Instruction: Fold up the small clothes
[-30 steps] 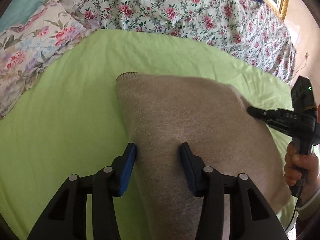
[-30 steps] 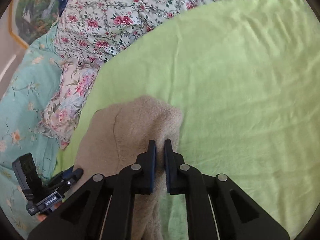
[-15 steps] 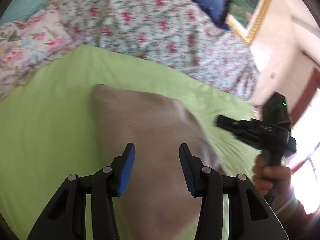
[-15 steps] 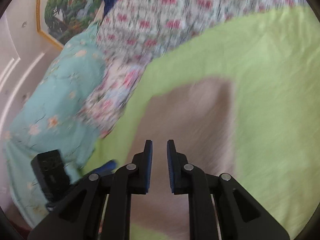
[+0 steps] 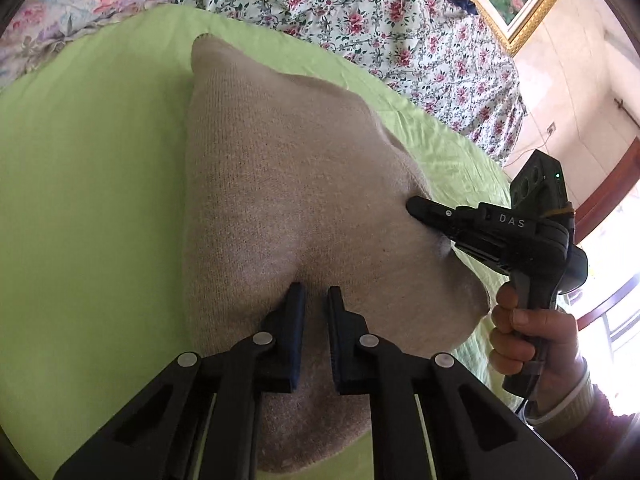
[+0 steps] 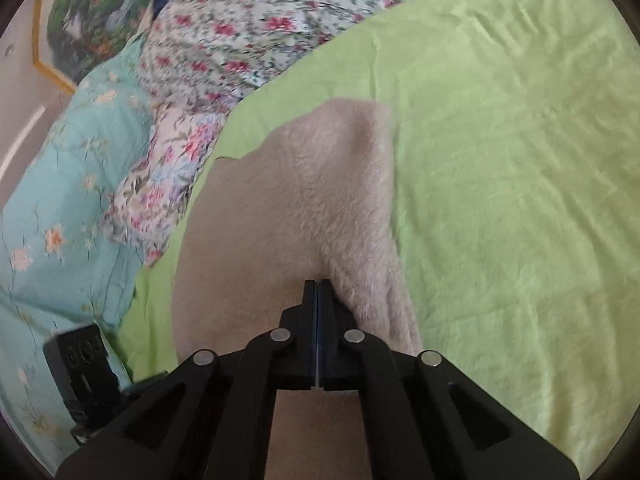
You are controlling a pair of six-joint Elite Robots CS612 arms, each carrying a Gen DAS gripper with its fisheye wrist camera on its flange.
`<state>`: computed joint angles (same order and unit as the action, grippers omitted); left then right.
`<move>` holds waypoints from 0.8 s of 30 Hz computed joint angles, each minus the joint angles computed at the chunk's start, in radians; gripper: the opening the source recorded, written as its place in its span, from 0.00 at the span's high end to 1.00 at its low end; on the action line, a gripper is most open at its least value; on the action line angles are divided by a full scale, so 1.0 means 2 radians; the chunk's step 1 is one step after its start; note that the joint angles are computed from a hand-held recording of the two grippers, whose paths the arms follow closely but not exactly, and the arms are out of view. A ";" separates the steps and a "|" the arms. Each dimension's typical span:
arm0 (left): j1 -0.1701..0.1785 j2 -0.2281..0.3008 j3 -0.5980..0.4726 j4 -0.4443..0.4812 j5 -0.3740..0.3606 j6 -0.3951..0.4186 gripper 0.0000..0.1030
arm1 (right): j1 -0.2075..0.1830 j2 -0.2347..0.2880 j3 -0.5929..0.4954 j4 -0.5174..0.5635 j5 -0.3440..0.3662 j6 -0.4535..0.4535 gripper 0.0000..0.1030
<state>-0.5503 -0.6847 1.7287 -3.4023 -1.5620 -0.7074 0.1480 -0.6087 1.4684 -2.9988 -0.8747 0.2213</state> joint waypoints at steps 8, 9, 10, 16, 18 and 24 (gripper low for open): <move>-0.027 -0.038 0.044 0.010 0.066 0.019 0.79 | 0.007 -0.056 0.075 0.012 -0.045 -0.133 0.97; -0.030 -0.041 0.049 0.015 0.072 0.018 0.77 | 0.010 -0.058 0.079 0.022 -0.068 -0.142 0.97; -0.032 -0.043 0.052 0.024 0.074 0.018 0.78 | 0.011 -0.058 0.083 0.029 -0.090 -0.146 0.97; -0.039 -0.039 0.058 0.040 0.089 0.011 0.78 | -0.004 -0.048 0.097 -0.005 -0.064 -0.106 1.00; -0.042 -0.039 0.057 0.049 0.096 0.012 0.77 | -0.003 -0.050 0.100 -0.007 -0.074 -0.113 1.00; -0.043 -0.041 0.058 0.052 0.096 0.009 0.77 | 0.001 -0.059 0.107 -0.005 -0.093 -0.122 1.00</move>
